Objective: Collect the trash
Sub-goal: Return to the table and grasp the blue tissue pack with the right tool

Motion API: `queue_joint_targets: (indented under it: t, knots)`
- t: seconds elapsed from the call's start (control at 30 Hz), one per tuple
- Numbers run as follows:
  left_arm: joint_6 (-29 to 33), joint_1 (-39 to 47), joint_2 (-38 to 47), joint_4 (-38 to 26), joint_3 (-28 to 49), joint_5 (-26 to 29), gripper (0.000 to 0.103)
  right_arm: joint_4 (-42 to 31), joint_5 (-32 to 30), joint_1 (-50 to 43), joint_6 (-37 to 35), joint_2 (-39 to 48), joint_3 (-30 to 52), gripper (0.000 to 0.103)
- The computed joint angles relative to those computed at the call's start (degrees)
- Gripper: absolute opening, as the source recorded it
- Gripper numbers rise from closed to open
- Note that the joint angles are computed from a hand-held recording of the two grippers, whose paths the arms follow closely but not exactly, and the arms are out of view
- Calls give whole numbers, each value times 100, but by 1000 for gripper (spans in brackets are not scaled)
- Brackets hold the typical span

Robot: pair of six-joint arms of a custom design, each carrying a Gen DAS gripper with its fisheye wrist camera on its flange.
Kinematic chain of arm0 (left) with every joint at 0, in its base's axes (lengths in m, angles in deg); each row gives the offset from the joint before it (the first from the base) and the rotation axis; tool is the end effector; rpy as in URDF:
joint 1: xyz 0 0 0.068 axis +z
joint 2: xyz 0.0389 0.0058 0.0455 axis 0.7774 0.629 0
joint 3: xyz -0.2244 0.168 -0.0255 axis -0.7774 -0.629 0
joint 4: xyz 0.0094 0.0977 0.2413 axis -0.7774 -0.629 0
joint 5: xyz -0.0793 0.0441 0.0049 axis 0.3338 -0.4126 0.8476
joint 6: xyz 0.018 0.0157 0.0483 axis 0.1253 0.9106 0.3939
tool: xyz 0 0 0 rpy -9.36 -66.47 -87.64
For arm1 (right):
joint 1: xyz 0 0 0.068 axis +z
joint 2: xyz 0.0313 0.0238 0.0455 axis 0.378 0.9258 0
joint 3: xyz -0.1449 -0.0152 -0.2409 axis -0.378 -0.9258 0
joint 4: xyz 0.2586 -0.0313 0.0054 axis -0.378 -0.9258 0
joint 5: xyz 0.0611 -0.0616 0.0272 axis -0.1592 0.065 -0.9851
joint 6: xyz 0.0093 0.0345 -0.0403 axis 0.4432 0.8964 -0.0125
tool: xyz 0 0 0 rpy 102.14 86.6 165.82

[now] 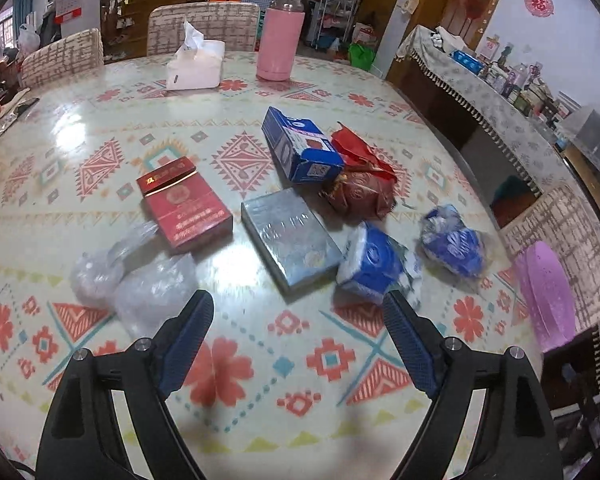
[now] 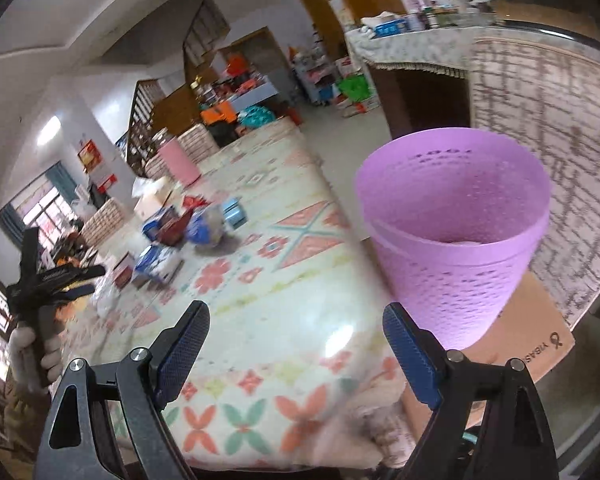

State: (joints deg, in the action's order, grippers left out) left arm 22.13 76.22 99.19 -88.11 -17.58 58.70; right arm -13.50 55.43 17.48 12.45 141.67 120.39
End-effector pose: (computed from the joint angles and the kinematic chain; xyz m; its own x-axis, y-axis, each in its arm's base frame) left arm 0.3157 0.1373 0.2492 -0.7728 -0.3005 -0.5590 -0.2210 0.9531 -0.2068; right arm 0.2823 -0.0054 0.2224 -0.7266 0.1490 -0.6707 -0.2141 0.8784 0.4272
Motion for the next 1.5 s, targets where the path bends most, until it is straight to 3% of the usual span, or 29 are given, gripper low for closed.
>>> queue_joint_targets:
  t: [0.23, 0.53, 0.63, 0.9, 1.13, 1.5]
  knots:
    - [-407, -206, 951, 142, 780, -476, 85, -21, 266, 360, 189, -50, -19, 92]
    - [-510, -417, 1998, -358, 1757, -692, 84, -97, 373, 602, 221, 60, 129, 92]
    - [-510, -493, 1878, -257, 1611, -803, 61, -80, 354, 743, 244, 195, 258, 92]
    - [-237, -135, 1380, -211, 1010, 41, 55, -390, 540, 1516, -4, 775, 991, 92]
    - [-6, 193, 1329, -173, 928, 456, 55, -902, 879, 2520, -415, 2078, 2591, 92]
    - [161, 641, 1658, -371, 1182, 1273, 55, -2748, 2029, 3572, -1878, 5064, 6767, 92]
